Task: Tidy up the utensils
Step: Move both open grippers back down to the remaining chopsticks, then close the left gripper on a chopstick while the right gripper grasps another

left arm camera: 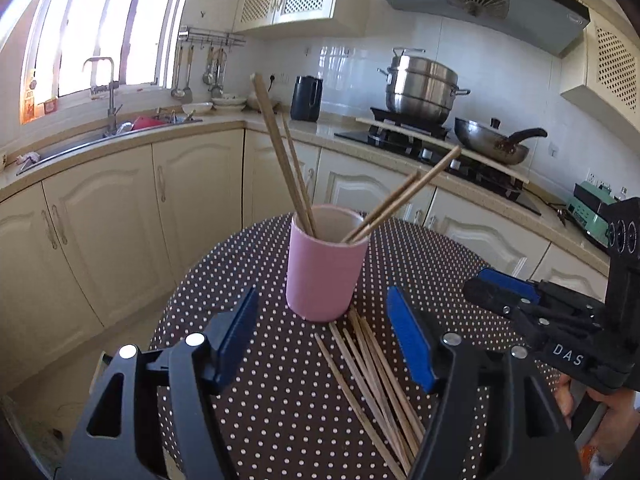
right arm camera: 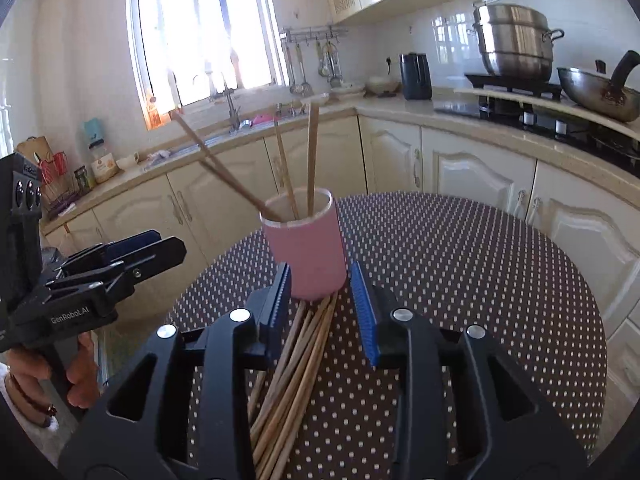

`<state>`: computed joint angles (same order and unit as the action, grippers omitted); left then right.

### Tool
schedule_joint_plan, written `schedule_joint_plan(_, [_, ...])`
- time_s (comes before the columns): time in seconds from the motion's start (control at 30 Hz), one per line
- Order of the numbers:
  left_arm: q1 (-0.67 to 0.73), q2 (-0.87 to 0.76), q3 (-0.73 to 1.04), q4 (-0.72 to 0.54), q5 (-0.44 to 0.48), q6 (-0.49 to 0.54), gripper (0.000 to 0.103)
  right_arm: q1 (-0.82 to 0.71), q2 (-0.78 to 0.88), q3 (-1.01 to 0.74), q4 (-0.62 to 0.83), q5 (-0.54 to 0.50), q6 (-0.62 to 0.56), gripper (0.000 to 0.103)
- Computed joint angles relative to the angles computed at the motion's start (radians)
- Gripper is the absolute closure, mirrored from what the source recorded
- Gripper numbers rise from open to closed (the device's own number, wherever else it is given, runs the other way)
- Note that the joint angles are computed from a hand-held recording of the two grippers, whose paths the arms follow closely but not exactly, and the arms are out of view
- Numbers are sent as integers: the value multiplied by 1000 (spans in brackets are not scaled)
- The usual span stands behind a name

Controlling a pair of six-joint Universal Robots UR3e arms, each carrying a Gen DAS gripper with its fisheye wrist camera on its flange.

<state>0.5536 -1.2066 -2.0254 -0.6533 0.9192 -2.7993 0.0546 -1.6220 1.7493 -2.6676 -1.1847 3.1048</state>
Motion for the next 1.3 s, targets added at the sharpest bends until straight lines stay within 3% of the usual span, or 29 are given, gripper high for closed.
schedule_joint_plan(0.1, [-73,-50,33,-59,118,8,37,0,-10,20,59,0,-19,60])
schedule_joint_plan(0.3, [-217,-194,153,-220,322,-12,37,8,4,7,204,-11,-48,60])
schedule_joint_plan(0.53, [-343,-323,231,-272,475,-68,37,-5,20,-2,291,-5,-50,60])
schedule_joint_plan(0.83, [-396,-384,219,-196,530,-99,38,-12,42,-9,327,-5,-66,60])
schedule_joint_plan(0.9, [-385,-377,210,-197,497,-74,48,-8,54,-25,344,-10,-68,60])
schedule_joint_plan(1.07, [-354,-361,223,-253,438,-42,57,17,106,-105,431,-34,-77,60])
schedule_joint_plan(1.1, [-359,-364,229,-258,458,-49,66,23,117,-121,448,-38,-78,60])
schedule_joint_plan(1.17, [-379,-364,233,-244,512,-45,73,33,141,-150,478,-49,-71,60])
schedule_joint_plan(1.3, [-406,-356,240,-247,549,-63,73,35,182,-196,521,-30,-58,60])
